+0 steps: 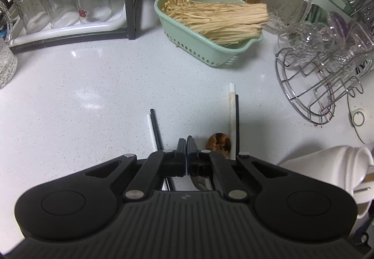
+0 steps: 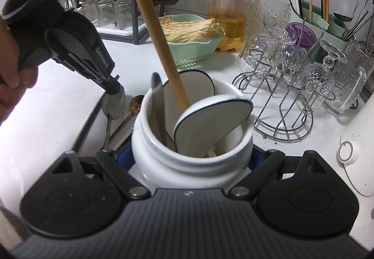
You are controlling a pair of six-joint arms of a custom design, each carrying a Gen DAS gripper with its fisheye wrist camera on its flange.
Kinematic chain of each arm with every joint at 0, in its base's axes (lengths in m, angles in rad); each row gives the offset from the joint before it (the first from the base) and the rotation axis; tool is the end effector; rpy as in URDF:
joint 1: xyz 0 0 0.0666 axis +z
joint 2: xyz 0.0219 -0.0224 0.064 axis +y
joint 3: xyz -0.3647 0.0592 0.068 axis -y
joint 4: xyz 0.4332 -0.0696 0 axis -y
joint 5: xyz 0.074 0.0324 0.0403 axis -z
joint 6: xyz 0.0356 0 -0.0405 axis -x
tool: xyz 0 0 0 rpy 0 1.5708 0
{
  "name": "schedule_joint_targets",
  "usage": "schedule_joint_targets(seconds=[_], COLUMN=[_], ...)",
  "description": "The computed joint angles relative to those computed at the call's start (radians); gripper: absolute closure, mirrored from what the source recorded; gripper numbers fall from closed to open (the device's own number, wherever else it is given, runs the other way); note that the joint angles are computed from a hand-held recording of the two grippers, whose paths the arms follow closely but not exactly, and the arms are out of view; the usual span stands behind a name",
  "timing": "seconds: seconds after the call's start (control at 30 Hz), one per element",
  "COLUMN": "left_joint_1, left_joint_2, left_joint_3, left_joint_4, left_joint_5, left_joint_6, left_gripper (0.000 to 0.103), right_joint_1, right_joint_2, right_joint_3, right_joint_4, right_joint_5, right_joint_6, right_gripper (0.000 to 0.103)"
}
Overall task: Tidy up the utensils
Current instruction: 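Lift the silver spoon with the left gripper toward the mug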
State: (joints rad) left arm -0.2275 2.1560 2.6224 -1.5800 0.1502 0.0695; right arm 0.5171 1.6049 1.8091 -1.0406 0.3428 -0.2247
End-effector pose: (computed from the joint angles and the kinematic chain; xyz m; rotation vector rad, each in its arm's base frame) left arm 0.6953 -0.1668 0.4938 0.2599 2.6845 -0.2935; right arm 0.5263 0.2851 0.5007 -0.1868 2.3380 -0.0513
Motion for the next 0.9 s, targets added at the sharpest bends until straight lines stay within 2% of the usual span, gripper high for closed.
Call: schedule_joint_targets(seconds=[0.4, 0.67, 0.9], left_joint_1=[-0.002, -0.012, -0.015], left_joint_2=[-0.168, -0.255, -0.277], left_joint_3=[-0.201, -0.27, -0.261], left_joint_4=[0.117, 0.183, 0.192], left_joint_5=[-0.017, -0.04, -0.047], left_joint_6=[0.006, 0.023, 0.052], left_gripper=[0.103, 0.103, 0.103], right_joint_1=[0.001, 0.001, 0.001], right_joint_2=[-0.008, -0.014, -0.015], right_joint_3=[-0.014, -0.023, -0.025], right_joint_4=[0.02, 0.03, 0.035], right_joint_5=[-0.001, -0.002, -0.002], right_joint_6=[-0.002, 0.002, 0.008], right_gripper=[0.01, 0.011, 0.01])
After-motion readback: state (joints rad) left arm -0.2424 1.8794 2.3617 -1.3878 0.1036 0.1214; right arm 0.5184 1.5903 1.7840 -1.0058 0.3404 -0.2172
